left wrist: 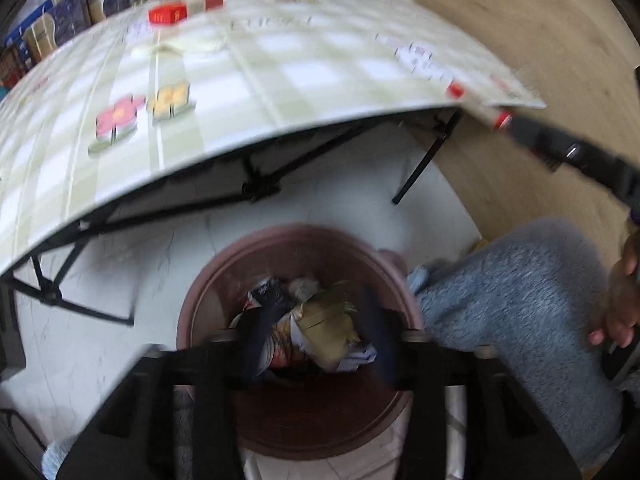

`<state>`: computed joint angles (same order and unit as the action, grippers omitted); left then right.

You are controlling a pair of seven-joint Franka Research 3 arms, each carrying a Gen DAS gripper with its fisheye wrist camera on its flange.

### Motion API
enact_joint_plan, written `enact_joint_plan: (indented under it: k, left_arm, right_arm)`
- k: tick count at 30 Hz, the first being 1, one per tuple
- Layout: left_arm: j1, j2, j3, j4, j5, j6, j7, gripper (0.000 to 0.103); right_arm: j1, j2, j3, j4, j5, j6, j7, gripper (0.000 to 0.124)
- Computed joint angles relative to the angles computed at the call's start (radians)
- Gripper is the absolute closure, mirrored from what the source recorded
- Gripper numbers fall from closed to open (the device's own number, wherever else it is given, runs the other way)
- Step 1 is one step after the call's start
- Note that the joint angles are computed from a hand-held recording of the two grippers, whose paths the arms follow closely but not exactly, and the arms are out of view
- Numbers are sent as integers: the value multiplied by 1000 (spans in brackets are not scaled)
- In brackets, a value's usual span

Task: Collect trash
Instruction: 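Carry the snack wrapper and red tube over the bin and open both tools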

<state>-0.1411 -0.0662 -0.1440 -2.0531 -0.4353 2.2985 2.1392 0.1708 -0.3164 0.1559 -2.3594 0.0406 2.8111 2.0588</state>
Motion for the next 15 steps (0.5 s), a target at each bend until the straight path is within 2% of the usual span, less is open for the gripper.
enact_joint_plan:
  k: [1,3,7,15]
  left_arm:
    - [-1,-5,1,0,-18,13,11,35]
    - [-4,-18,0,-1,-15,45,22,28]
    - [-10,-63,4,-34,54,151,57,13]
    - [-2,-90,39,-28,119,223,-16,6]
  right_arm:
    - [3,3,-1,2,2,-1,-4,97]
    - [8,9,-3,5,4,-3,-12,97]
    - [22,19,-6,11,8,-10,-35,97]
    - [52,47,-23,43,41,-54,-90,97]
